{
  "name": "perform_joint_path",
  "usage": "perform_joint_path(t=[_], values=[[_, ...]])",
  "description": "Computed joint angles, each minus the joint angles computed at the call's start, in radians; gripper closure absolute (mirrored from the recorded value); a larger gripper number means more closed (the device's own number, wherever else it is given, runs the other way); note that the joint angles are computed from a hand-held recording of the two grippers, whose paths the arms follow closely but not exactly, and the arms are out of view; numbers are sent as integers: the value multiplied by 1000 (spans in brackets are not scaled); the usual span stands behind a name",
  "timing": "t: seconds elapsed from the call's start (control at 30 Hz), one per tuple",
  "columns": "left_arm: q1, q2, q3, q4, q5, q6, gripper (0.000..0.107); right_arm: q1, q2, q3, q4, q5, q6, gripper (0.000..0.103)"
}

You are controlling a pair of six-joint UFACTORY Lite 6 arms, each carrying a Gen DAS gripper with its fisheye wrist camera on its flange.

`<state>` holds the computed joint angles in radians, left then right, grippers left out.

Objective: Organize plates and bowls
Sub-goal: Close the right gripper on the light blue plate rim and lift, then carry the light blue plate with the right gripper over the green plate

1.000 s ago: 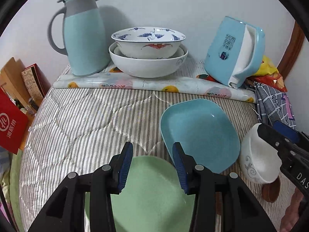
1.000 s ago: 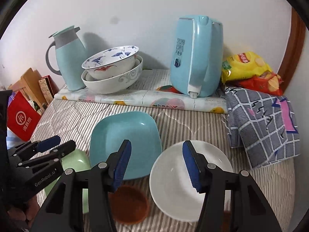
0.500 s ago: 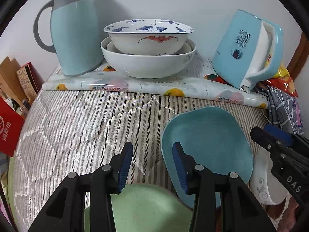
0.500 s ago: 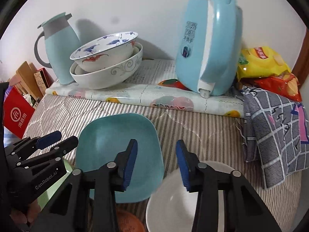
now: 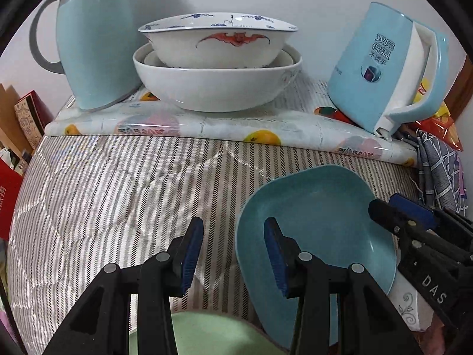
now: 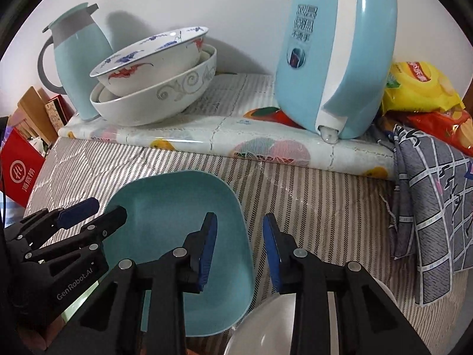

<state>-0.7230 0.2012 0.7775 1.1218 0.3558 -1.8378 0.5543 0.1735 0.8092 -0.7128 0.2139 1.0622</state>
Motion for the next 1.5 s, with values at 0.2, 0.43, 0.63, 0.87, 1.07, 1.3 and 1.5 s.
perform_joint_path(t=[0.2,0.43,0.63,0.87,1.07,1.3,1.5], values=[[4,70,46,16,-17,-13,70,0,62,35,11,-13,-12,72],[2,102,54,64,-43,-67,90,5,85,48,-35,1,48,88],[-8,96,70,87,-18,-78,93,-2,79,38,-125,1,154,97],[-8,0,37,46,23,-28,93,-1,22,29,-101,-2,137,97],[-20,-112,-25,-12,49,23,93,41,-48,13,-89,39,130,98],[-102,-255,-85,-85,132,62,93,111,-190,-43,-62,130,151,98],[-220,-384,-130,-159,250,79,93,194,-352,-114,-31,229,185,98]])
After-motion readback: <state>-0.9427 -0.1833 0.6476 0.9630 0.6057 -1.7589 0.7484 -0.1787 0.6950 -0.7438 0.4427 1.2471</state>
